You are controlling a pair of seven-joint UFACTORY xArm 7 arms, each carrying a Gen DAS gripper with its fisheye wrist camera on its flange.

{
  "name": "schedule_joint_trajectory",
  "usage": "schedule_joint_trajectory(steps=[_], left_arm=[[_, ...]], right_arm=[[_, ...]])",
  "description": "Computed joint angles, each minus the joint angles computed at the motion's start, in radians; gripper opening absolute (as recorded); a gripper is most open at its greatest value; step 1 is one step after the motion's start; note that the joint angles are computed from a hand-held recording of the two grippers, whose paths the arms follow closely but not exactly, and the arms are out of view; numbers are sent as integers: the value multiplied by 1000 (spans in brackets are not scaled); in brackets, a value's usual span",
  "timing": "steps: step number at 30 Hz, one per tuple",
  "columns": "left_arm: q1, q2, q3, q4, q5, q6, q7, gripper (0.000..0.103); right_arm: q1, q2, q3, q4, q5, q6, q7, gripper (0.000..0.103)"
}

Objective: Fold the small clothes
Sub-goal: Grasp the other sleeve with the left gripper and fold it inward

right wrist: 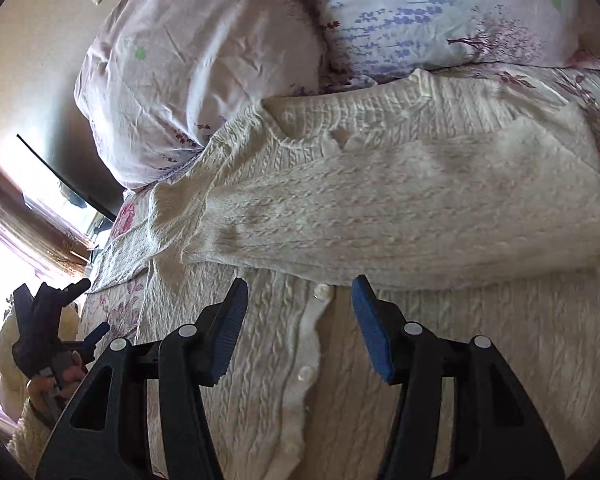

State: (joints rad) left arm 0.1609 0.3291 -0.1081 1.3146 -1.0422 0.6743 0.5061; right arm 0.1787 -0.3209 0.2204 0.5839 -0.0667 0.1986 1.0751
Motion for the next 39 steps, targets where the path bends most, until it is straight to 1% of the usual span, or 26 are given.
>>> schedule_joint_trajectory(steps=[1,2,4,5,6,8,9,11,12,14,15,17,18,19,20,21,22,25,27,30,33,35,37,39], left_arm=[[-1,28,5,34,1,7,-52,100],[2,55,6,66,-3,11,-99,97],[9,96,0,114,-12,-7,-163,94],[12,115,-3,137,-9,-17,-193,88],[15,129,-7,155,-3,-28,-219,86],[26,160,-15,193,7,-44,-279,75],[34,171,-22,205,4,-53,-301,72],[54,200,-36,235,-3,-67,-331,61],[62,214,-43,251,-2,-69,-342,58],[77,239,-53,280,10,-64,-368,45],[84,252,-57,295,19,-55,-379,41],[95,278,-63,326,45,-36,-401,23],[98,290,-65,338,59,-26,-414,18],[107,300,-71,348,63,-11,-426,9],[116,305,-81,349,55,-5,-429,8],[123,299,-91,340,42,-14,-418,7],[131,290,-106,330,22,-29,-384,6],[149,254,-150,312,-51,-38,-243,6],[156,227,-175,310,-115,0,-143,6],[142,164,-203,287,-197,50,13,6],[100,97,-219,251,-242,87,142,6],[61,52,-224,219,-261,97,218,6],[15,9,-225,179,-265,89,287,6],[-37,-22,-222,136,-248,84,332,6]], right_arm=[[3,-29,-3,-22,8,8,7,57],[-1,-44,4,-35,10,10,21,57],[-4,-81,10,-58,15,20,38,57],[-8,-93,16,-66,13,23,47,57],[-13,-107,22,-72,10,29,55,57],[-17,-138,28,-87,7,42,66,57],[-21,-146,33,-90,4,46,73,57],[-26,-164,35,-98,1,55,82,57],[-28,-175,36,-105,0,60,87,57],[-32,-194,40,-116,0,73,100,57],[-31,-202,39,-121,2,77,104,57],[-29,-214,38,-130,4,87,111,57],[-26,-218,33,-135,6,89,110,57],[-23,-222,31,-138,8,90,109,57],[-23,-227,31,-141,7,93,109,57],[-22,-233,30,-144,7,97,107,57],[-23,-238,33,-147,5,100,108,57],[-26,-261,36,-160,4,108,115,57],[-28,-277,34,-172,6,112,119,57],[-32,-296,30,-189,10,108,124,57],[-33,-310,26,-203,13,101,122,57],[-34,-324,26,-213,15,101,122,57],[-36,-345,25,-226,18,106,124,57],[-37,-372,24,-244,23,115,130,57]])
